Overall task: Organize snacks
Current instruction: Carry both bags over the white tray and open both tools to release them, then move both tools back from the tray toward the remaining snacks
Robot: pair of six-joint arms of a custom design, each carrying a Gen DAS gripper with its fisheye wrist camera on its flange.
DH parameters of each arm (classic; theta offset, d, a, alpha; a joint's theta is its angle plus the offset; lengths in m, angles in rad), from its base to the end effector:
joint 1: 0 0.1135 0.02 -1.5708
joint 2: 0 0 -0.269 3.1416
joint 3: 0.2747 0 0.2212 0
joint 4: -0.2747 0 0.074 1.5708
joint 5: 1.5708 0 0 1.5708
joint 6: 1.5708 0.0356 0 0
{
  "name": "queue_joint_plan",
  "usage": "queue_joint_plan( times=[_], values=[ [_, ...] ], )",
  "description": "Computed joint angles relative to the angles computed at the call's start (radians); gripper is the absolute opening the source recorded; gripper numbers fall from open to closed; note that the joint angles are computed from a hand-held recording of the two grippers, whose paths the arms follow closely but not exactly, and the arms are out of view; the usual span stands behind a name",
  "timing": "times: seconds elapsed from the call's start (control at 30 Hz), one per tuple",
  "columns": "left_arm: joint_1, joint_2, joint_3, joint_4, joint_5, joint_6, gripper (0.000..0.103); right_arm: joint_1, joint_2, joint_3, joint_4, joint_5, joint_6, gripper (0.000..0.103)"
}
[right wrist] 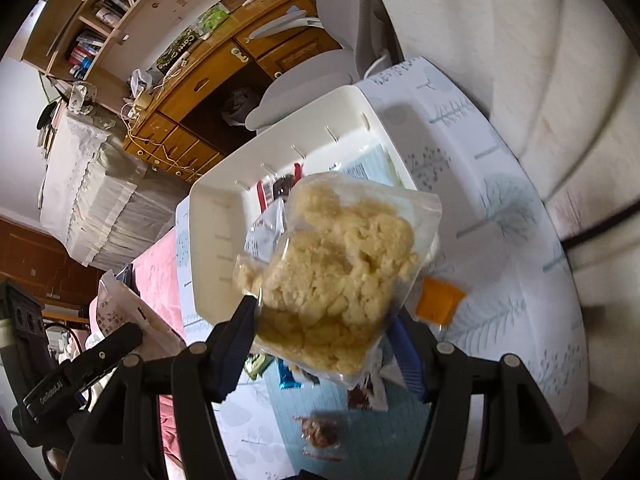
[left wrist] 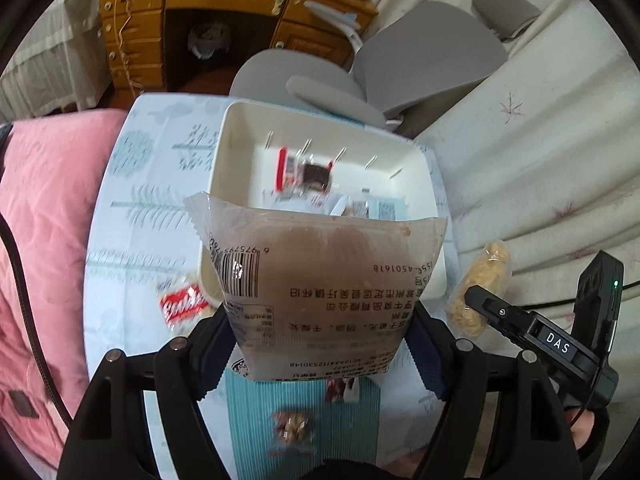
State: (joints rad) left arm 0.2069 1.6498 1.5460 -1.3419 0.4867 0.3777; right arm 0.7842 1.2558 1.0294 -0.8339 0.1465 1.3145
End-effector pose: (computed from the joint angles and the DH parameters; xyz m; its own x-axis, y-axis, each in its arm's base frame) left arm 0.2700 0.0397 0.3146 -0.9485 0.1340 -0.2871 0.2424 0.8904 -0.3853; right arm 0.1530 0.1453 0.2847 -0.7836 0.5700 -0.2471 0.4332 0.7864 0.4404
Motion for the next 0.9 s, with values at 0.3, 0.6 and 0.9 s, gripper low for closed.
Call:
queue_joint_plan(
  times=[0.3, 0.6, 0.9],
  values=[
    [-0.084, -0.017, -0.136, 0.237, 0.007, -0.135, 0.077, -0.132, 0.037, -0.043, 0.112, -0.069, -0.213, 0.064],
    [-0.114, -0.017, -0.173, 0.320, -0.020, -0.216, 0.094, -0.209, 0.058, -0.111, 0.200, -0.178, -0.288, 0.080],
    [-0.087, -0.073, -0.191, 0.260, 0.019, -0.175, 0.093, -0.167, 0.000, -0.117, 0.161, -0.144, -0.212, 0.082]
  ],
)
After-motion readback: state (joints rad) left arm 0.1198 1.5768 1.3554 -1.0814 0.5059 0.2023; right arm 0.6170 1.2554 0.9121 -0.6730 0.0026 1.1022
